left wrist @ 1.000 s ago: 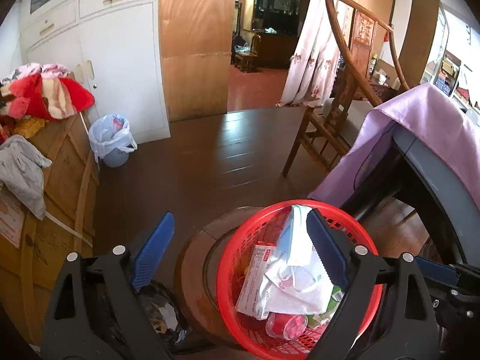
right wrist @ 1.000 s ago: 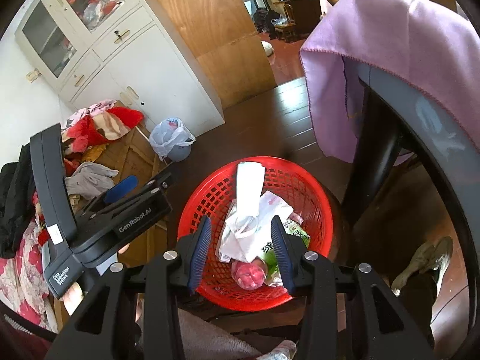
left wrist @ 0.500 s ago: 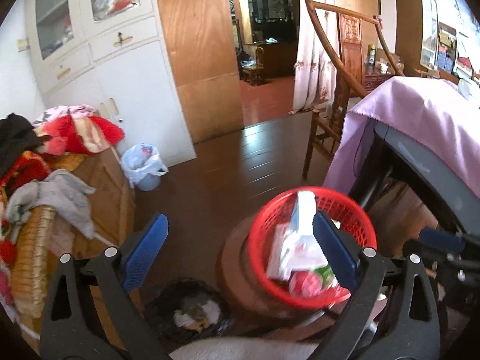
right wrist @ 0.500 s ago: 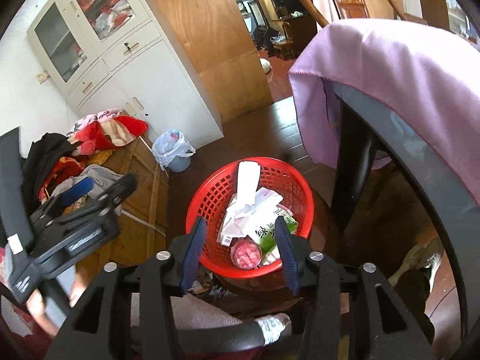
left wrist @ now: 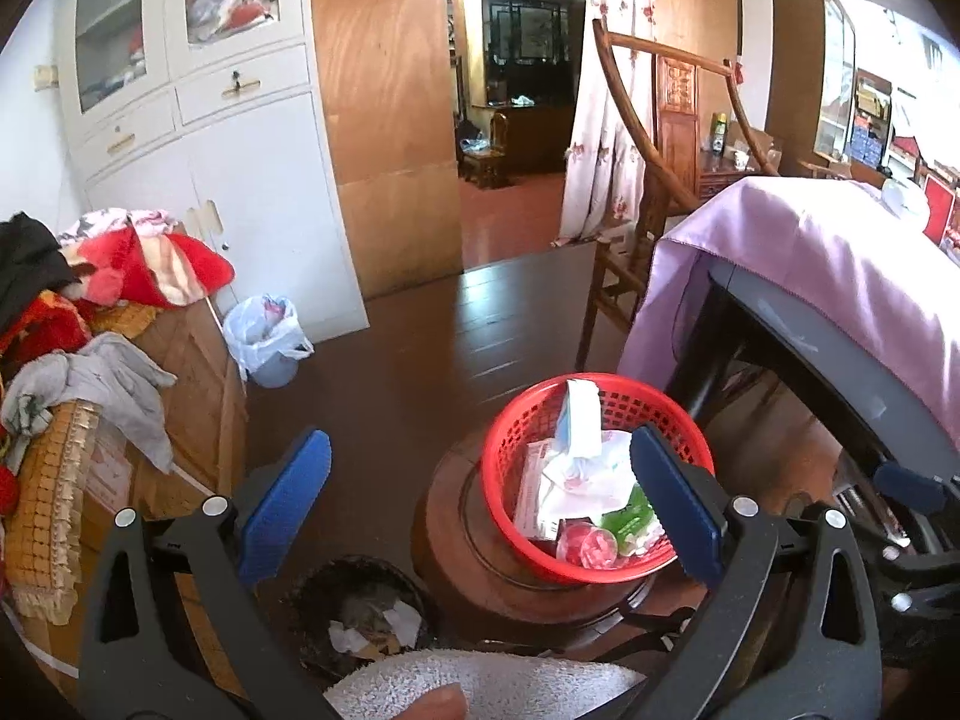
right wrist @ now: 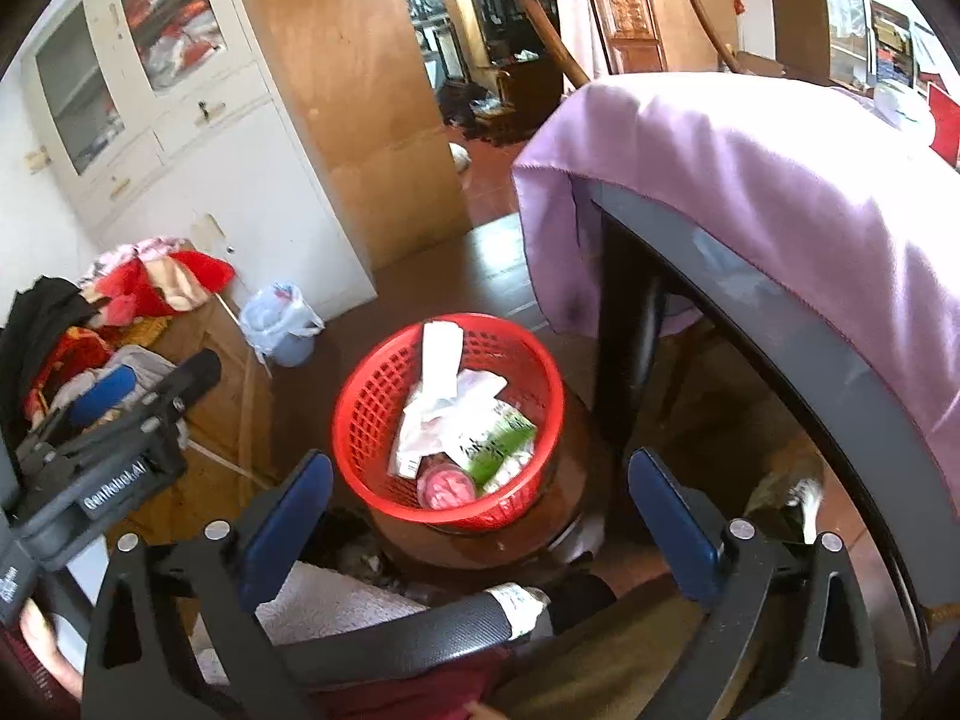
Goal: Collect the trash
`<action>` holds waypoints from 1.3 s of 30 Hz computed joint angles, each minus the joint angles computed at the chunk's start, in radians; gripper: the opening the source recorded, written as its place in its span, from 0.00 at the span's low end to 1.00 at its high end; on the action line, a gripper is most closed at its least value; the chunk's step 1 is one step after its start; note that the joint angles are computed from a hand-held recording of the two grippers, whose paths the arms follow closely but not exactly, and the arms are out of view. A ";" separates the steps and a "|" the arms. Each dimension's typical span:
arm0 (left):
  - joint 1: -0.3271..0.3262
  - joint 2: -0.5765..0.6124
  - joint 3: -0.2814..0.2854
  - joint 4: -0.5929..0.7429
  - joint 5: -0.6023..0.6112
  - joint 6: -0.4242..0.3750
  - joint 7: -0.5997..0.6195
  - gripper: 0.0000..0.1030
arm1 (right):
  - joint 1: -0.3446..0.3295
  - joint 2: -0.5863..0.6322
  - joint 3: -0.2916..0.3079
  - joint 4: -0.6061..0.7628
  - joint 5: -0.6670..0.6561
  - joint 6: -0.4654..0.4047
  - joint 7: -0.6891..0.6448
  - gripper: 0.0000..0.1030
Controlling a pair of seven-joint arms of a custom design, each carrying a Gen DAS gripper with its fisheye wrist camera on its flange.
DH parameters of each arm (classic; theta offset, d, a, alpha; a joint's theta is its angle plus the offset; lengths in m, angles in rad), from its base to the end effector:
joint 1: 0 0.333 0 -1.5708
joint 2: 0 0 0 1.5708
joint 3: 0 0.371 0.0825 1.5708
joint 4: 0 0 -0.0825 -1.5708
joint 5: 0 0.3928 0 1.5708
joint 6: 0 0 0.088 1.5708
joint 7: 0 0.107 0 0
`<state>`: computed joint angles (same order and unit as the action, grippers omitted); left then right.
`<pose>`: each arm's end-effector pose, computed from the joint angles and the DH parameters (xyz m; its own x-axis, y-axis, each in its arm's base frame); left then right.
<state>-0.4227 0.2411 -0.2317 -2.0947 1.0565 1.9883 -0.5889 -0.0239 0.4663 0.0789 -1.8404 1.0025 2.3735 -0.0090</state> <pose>0.4936 -0.3043 0.3538 0.7821 -0.6210 -0.0505 -0.4336 -0.4842 -0.7599 0.6842 0.0414 0.3289 0.8070 -0.5578 -0.1940 -0.5331 -0.5465 -0.6459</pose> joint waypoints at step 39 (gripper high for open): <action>0.010 0.079 0.032 0.042 -0.025 0.113 0.075 0.93 | 0.011 0.030 0.026 -0.016 0.009 0.134 -0.078 0.94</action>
<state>-0.4128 0.3196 -0.1993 -2.0523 1.0317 2.1016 -0.5141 -0.0130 0.4965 0.1047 -1.8560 1.0118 2.5076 -0.0867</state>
